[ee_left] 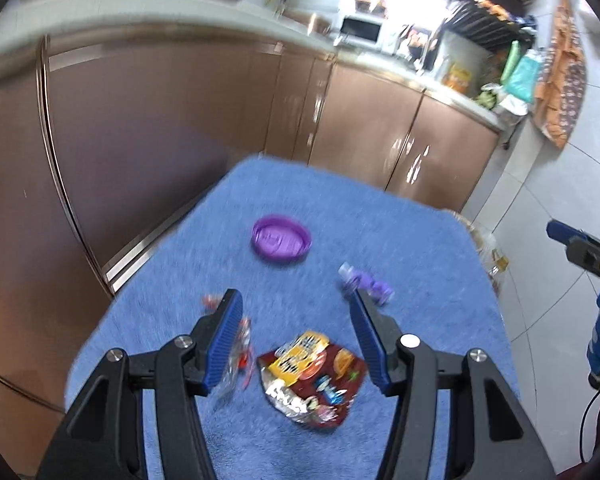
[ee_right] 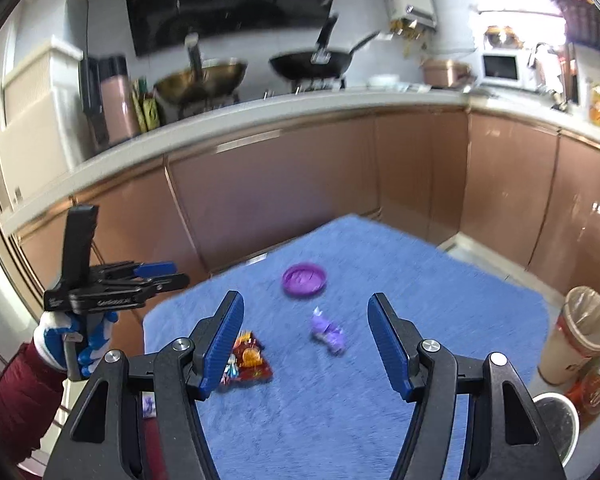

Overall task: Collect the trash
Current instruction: 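Move both tools back over the remaining trash on the towel, then grasp the clear red-striped wrapper with the left tool while the right tool grasps the brown snack bag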

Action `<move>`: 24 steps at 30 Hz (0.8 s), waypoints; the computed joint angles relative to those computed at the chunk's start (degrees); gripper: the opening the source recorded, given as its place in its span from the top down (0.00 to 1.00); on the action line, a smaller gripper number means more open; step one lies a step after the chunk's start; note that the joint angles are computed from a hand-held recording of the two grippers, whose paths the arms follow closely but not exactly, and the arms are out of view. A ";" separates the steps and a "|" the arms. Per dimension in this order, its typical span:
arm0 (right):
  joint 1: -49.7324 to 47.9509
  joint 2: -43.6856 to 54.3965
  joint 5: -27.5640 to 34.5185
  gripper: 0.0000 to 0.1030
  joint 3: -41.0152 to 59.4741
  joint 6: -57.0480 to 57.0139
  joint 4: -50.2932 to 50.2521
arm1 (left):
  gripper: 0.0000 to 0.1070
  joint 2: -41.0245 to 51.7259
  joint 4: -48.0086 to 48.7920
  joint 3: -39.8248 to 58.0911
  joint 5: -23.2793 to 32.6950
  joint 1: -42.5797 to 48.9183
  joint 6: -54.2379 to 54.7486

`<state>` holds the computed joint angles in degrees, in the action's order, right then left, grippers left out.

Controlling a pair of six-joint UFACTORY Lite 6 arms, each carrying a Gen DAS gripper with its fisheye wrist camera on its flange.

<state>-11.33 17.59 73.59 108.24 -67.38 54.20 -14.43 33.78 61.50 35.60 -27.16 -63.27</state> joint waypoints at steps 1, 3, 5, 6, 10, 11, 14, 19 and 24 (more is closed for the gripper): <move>1.34 -0.11 -0.71 0.38 -1.51 -0.36 -0.77 | 0.49 0.75 -2.96 -1.15 -2.29 2.31 2.57; 3.43 -0.05 -1.70 0.38 -3.72 -0.98 -1.93 | 0.49 2.66 -8.27 -3.00 -5.66 6.13 7.60; 6.11 -0.02 -2.73 0.37 -6.20 -1.47 -3.36 | 0.49 4.81 -13.65 -3.85 -8.28 9.33 13.02; 7.46 0.30 -3.13 0.36 -7.25 -1.88 -4.22 | 0.49 6.13 -17.11 -4.29 -9.78 11.05 16.44; 12.23 1.93 -5.67 0.35 -10.09 -2.80 -7.31 | 0.49 10.95 -24.00 -3.92 -12.97 13.73 23.21; 13.41 2.53 -6.26 0.34 -10.19 -2.52 -7.88 | 0.49 12.05 -26.37 -4.16 -13.96 14.43 25.65; 17.30 5.02 -7.98 0.34 -10.11 -1.64 -9.29 | 0.50 14.32 -31.03 -4.23 -15.35 15.70 30.83; 22.59 8.74 -10.23 0.33 -9.23 -0.67 -11.54 | 0.50 17.23 -37.29 -3.77 -16.88 17.81 38.19; 25.90 11.12 -11.29 0.31 -8.57 0.05 -12.76 | 0.50 17.96 -44.59 -5.32 -18.76 19.50 45.82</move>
